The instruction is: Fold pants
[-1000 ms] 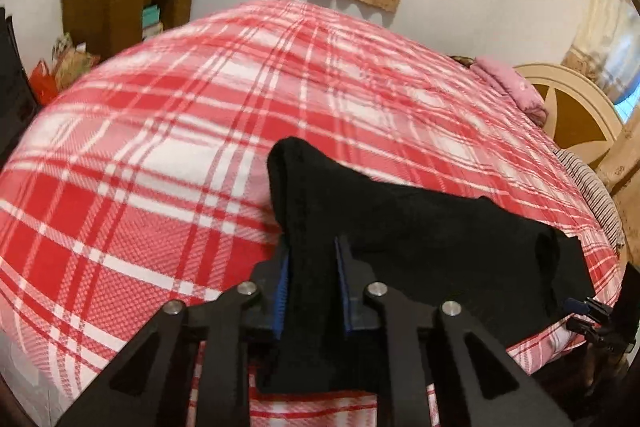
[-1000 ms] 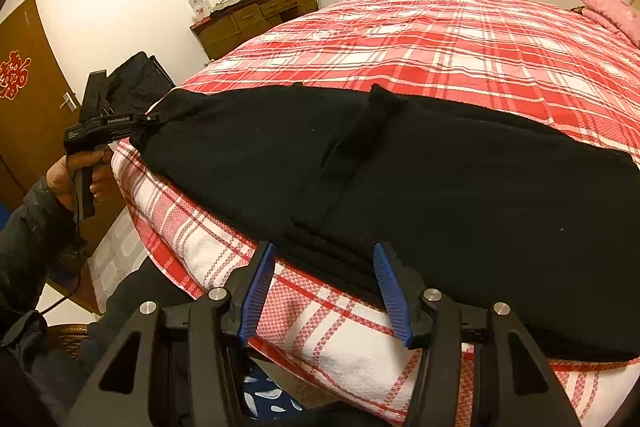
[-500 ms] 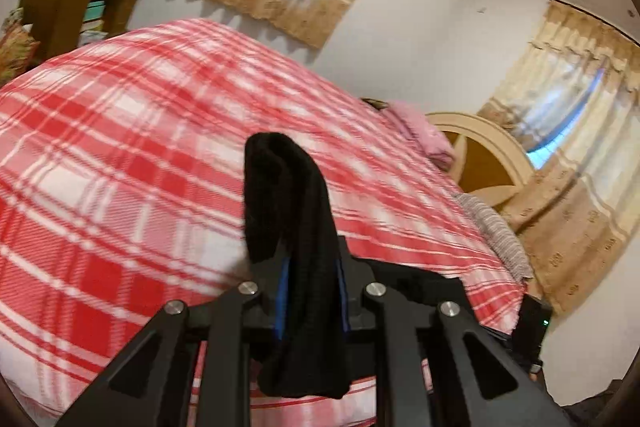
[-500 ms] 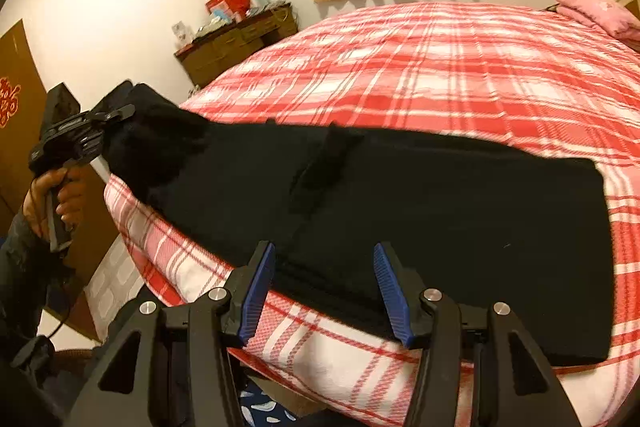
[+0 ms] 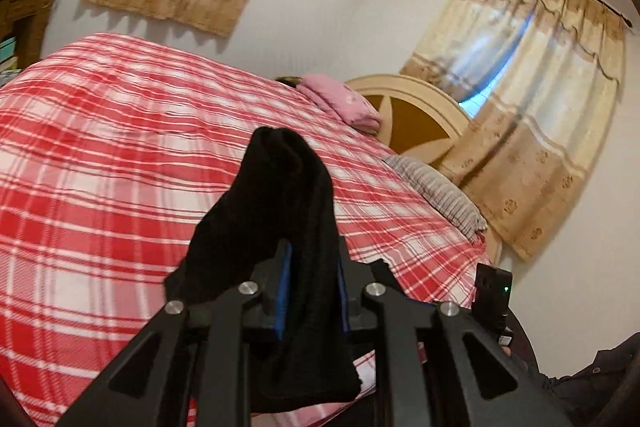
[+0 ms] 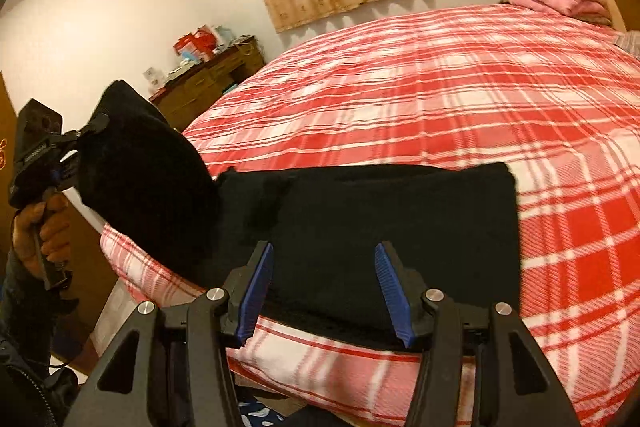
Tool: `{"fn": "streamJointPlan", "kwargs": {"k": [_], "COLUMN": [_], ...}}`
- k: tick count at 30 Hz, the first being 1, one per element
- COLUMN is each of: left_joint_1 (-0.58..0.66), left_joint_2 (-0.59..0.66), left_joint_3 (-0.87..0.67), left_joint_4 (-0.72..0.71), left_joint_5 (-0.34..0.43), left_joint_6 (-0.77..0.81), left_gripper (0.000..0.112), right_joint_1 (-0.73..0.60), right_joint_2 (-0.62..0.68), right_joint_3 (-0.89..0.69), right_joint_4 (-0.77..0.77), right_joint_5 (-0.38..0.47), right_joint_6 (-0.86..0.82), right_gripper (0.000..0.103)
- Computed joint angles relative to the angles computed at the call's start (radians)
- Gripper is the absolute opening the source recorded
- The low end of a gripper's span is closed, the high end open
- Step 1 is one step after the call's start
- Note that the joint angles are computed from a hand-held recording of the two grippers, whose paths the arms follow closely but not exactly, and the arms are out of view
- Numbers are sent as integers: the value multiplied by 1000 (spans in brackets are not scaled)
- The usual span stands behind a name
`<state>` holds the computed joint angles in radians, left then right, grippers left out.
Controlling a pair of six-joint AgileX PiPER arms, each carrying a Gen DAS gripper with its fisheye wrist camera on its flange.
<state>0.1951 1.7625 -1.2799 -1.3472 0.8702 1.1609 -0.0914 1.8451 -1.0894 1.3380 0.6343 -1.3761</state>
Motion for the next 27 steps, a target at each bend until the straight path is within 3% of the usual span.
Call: {"fn": "streamJointPlan", "kwargs": {"k": [27], "left_joint_1": [-328], "left_joint_2": [195], "left_joint_3": [-327], "left_joint_4": [303], "left_joint_5": [-60], "left_joint_6": [-427], "left_gripper": [19], "right_joint_1": [-158], "right_joint_2": [40], "right_joint_3": [-10], "right_joint_4": [180], "right_joint_5": [-8], "right_joint_6": [-34], "right_gripper": [55]}}
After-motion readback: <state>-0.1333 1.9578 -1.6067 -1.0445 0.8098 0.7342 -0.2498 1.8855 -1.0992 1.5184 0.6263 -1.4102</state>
